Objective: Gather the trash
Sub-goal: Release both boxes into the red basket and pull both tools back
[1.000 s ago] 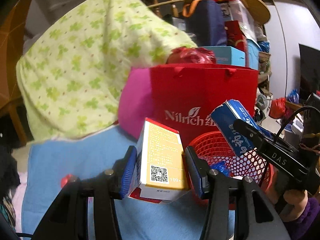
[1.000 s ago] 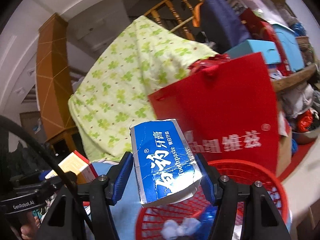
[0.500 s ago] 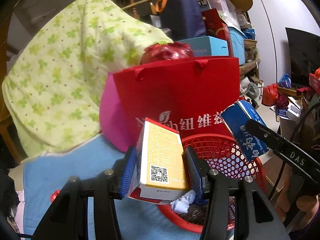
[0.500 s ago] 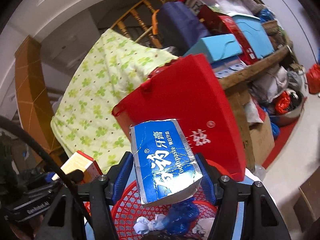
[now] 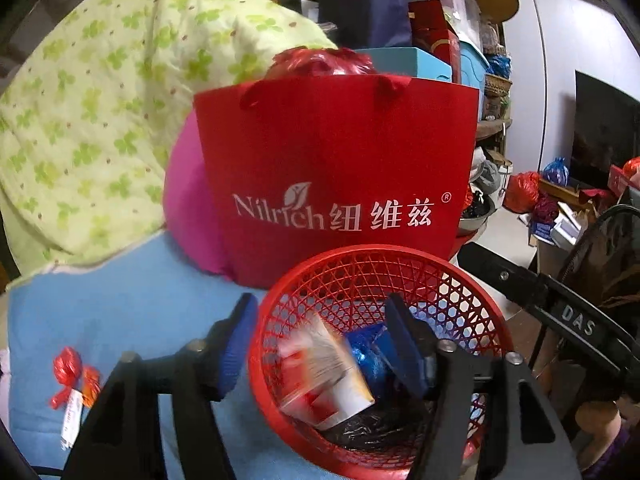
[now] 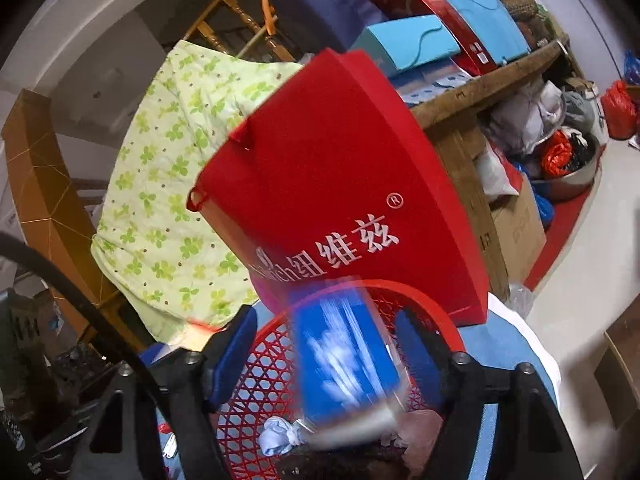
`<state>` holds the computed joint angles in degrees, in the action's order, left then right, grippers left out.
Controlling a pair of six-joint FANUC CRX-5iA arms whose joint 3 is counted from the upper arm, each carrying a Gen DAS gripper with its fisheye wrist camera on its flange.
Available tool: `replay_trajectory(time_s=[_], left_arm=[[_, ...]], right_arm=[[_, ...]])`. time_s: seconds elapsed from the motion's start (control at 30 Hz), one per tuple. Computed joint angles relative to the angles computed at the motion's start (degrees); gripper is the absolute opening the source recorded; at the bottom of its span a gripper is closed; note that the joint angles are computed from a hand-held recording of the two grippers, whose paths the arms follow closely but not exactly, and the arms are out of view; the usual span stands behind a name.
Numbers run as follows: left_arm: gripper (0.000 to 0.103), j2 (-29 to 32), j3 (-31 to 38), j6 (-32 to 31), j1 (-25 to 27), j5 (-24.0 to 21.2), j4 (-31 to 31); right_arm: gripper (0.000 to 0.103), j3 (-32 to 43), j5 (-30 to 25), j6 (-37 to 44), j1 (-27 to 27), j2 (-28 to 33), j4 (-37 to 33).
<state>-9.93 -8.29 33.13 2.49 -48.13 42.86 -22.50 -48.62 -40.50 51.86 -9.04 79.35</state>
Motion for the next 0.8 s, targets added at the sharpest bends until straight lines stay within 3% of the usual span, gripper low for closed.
replay_trajectory(time_s=[0.17, 0.3, 0.5, 0.67, 0.8], left_arm=[[0.068, -1.6, -1.7, -2.1, 4.0, -0.8, 1.8], [0.068, -4.0, -3.9, -4.4, 10.7, -1.1, 2.8], [0.069, -8.1, -7.7, -7.0, 25.8, 0.3, 1.5], [0.069, -9.2, -9.6, -8.3, 39.3, 2.9, -1.1], [0.069, -8.7, -10.7, -8.6, 46.7, 3.0, -0.6]], right_arm=[[0.076, 0.1, -1.2, -0.8, 0.3, 0.5, 1.6], [0.076, 1.0, -3.1, -0.7, 1.1, 1.9, 5.8], [0.076, 3.6, -1.6, 0.2, 1.5, 5.4, 16.0], [0.076, 9.1, 4.1, 6.3, 2.6, 10.5, 20.8], [0.076, 15.3, 12.8, 14.9, 4.1, 15.6, 15.8]])
